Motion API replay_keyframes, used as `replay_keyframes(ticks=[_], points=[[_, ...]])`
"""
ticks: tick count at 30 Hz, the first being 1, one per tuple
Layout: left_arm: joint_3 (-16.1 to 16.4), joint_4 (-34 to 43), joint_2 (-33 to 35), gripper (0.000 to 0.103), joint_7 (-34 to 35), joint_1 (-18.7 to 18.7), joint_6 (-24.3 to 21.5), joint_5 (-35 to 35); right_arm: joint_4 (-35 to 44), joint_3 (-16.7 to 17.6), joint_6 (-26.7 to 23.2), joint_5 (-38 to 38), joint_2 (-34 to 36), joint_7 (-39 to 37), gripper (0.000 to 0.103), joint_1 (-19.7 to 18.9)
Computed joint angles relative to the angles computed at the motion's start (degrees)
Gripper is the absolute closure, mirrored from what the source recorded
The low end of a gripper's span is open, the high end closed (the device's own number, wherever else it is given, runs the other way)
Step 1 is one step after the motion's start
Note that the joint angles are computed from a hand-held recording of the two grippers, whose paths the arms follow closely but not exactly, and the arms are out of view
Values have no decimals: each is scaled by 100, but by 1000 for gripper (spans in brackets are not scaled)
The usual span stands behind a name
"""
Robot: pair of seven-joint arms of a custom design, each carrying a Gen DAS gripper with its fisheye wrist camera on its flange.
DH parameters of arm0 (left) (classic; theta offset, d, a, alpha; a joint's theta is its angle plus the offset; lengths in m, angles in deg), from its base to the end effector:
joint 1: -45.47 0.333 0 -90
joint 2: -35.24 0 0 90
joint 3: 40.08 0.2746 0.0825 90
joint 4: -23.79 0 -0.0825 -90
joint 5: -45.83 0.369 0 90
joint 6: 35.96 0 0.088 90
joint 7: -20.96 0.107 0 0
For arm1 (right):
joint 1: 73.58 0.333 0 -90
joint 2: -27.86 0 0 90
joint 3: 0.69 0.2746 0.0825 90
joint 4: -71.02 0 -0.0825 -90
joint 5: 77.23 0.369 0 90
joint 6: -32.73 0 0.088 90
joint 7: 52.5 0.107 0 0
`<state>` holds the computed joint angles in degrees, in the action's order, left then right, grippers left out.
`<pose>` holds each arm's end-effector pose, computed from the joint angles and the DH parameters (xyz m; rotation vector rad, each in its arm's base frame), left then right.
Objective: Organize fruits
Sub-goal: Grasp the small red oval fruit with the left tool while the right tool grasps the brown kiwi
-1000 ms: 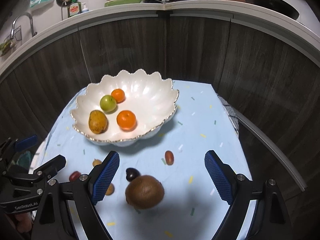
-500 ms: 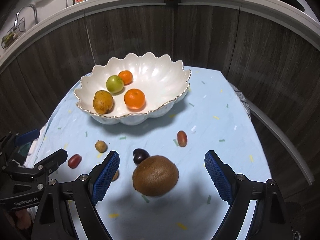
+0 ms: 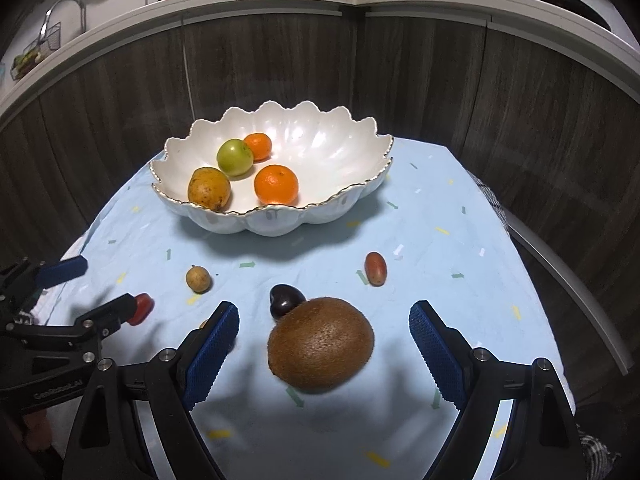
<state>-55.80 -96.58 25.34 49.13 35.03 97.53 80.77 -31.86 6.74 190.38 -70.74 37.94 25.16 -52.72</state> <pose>0.4807 -0.2317 0.5016 -2.0191 1.5254 -0.4779 0.5670 0.2941 0.5073 -2.1395 1.1139 -0.4932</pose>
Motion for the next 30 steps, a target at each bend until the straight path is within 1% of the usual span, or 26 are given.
replay_keyframes(ticks=[3,6,12,15,17,19,26,28,30], points=[[-4,-3,41,35,10,-2,-8,18,0,1,20,18,46,-17,15,-6],[23,-6,97,42,71,-14,17,-29,27,-2,-54,32,102,5,15,-14],[76,-10,193,52,173,-33,54,-186,128,36,-166,182,224,-65,15,-51],[106,-24,216,60,228,-30,117,-265,174,58,-193,257,274,-127,15,-63],[111,-21,236,62,246,-30,131,-295,208,65,-238,303,309,-152,15,-69],[114,-23,248,68,273,-36,142,-331,247,71,-305,341,348,-176,15,-75],[111,-23,284,75,338,-62,211,-347,354,60,-524,394,447,-165,16,-86],[109,-34,276,77,354,-66,221,-338,378,69,-585,424,464,-194,17,-95],[111,-39,278,79,382,-70,253,-347,428,87,-657,478,496,-255,24,-109]])
